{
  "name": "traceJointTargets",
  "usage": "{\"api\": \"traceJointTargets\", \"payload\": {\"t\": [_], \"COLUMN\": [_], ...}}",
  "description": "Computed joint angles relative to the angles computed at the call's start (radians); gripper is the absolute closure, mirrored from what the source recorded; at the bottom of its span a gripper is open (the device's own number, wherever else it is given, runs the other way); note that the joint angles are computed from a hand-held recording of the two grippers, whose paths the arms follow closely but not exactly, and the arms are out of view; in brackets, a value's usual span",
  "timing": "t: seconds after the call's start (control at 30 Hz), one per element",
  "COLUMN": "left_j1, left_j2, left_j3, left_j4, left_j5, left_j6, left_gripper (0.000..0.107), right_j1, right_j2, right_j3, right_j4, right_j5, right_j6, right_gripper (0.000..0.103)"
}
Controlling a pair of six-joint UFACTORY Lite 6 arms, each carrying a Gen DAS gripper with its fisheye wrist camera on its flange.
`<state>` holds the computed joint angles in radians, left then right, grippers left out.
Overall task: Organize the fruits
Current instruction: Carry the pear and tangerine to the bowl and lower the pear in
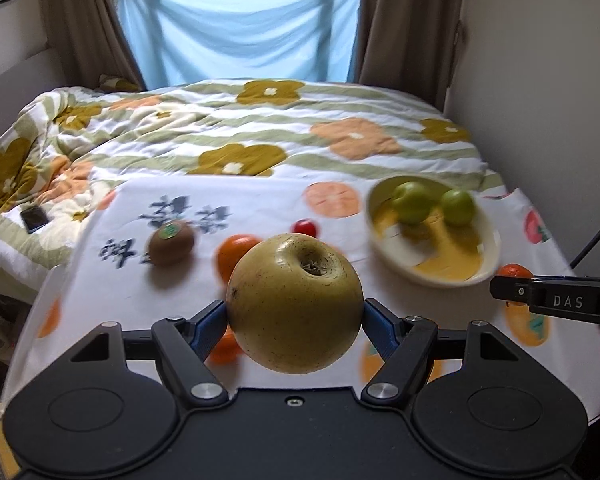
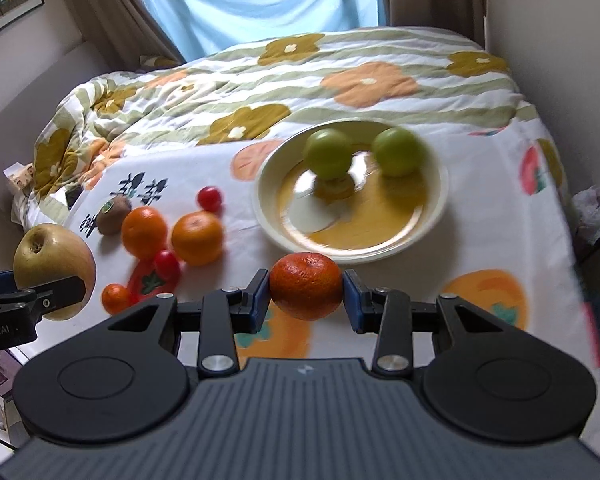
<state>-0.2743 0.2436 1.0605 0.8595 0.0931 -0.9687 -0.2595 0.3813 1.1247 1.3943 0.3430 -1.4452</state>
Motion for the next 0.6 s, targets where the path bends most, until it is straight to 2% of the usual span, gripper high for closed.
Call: {"api": "traceJointTargets", "payload": {"t": [0.1,0.2,0.37,0.6], "left_j1": [-0.074,-0.13,-0.185,-0.196], "left_j2": [0.042,0.101,0.242,0.531], "left_j3": [0.058,0.133,0.317,0.705], "left_j4": [0.136,0.138,-0.154,-0.691], "left_j5": [0.025,0.039,0.055,0.133], "left_j6": [-0.191,-0.218,0.075,0.677], "left_gripper": [0.03,0.03,0.03,0.03], "right_j1": [-0.082,-0.147,-0.221,-0.247], "right_j2": [0.01,0.038,0.108,0.218], "right_j3": [0.041,0.091,0.199,0.344], "right_j4": [-0.058,-0.089,-0.162,-0.199], "right_j5": [0.056,0.095,0.129,0.108], "right_j6": [0.003,-0.018,0.027,0.101], "right_gripper": [0.049,0.049,0.049,0.049]}}
